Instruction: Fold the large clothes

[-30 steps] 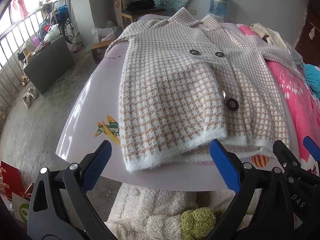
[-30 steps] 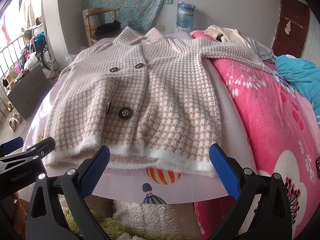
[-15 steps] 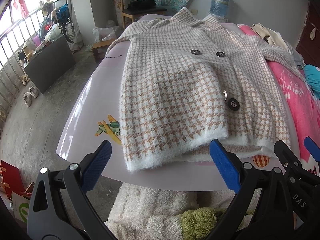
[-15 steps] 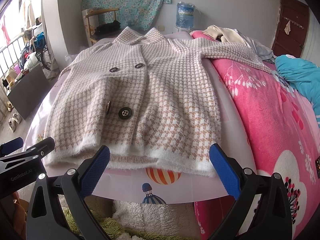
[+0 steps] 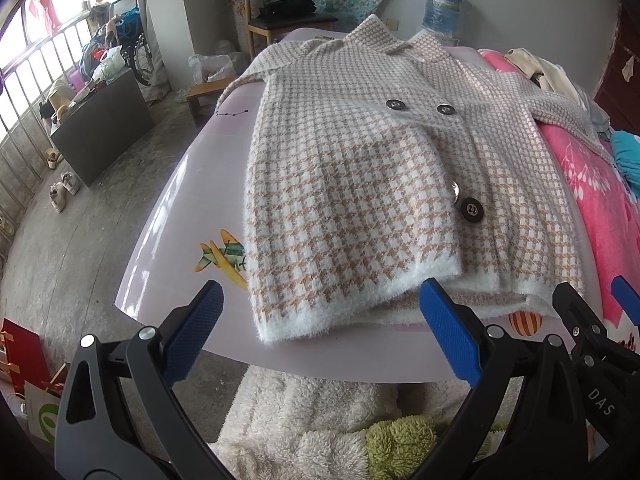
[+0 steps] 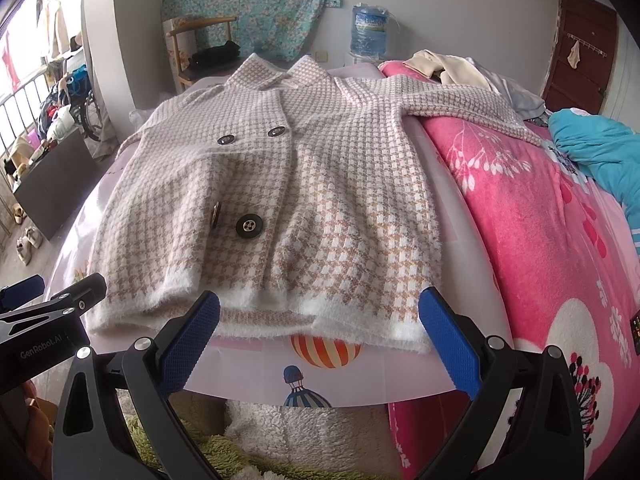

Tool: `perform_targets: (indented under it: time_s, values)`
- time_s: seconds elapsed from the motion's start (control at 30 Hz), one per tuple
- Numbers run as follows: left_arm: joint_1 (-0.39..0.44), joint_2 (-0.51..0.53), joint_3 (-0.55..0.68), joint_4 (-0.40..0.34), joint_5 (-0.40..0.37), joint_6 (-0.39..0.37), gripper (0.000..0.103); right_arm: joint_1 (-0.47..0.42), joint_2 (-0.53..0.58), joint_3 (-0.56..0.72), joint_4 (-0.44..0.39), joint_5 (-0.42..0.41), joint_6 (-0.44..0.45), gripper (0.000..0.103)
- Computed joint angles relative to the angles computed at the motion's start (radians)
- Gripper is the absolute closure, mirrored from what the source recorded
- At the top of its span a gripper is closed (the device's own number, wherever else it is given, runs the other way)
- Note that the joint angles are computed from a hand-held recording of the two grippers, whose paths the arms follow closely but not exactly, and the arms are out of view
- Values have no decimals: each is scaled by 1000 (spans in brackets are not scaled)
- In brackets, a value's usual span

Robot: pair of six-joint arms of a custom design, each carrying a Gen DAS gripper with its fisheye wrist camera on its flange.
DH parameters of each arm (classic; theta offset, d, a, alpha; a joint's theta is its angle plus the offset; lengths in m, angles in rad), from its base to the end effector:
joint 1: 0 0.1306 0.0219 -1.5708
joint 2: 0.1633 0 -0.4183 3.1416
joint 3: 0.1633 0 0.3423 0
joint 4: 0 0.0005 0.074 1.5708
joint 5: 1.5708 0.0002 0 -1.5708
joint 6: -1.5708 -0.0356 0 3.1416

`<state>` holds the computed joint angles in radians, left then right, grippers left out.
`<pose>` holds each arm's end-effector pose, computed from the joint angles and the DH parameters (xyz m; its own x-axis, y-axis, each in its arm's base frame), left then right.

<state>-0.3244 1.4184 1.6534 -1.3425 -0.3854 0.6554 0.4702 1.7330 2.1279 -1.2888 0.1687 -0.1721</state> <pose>0.3899 -0.1175 0.5328 -0.7552 -0.3419 -0.5593 -0.4089 0.9126 -0.0058 0.4842 0.2388 0.5735 -0.7451 -0.1893 -0.6395 -0.2286 0.9733 -0.0217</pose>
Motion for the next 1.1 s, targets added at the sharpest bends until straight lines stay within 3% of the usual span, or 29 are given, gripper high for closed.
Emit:
perform_targets:
  time_s: [0.37, 0.57, 0.93, 1.1]
  values:
    - [-2, 13, 5, -17, -9, 3, 8, -5, -1, -1, -2, -2, 1, 6]
    - [13, 19, 3, 3, -2, -33, 8, -2, 9, 16, 4, 9, 5, 6]
    - [77, 63, 39, 41, 7, -111, 8, 6, 117, 194, -39, 56, 30, 6]
    - [117, 82, 59, 61, 21, -152, 8, 12, 201, 344, -78, 81, 66, 6]
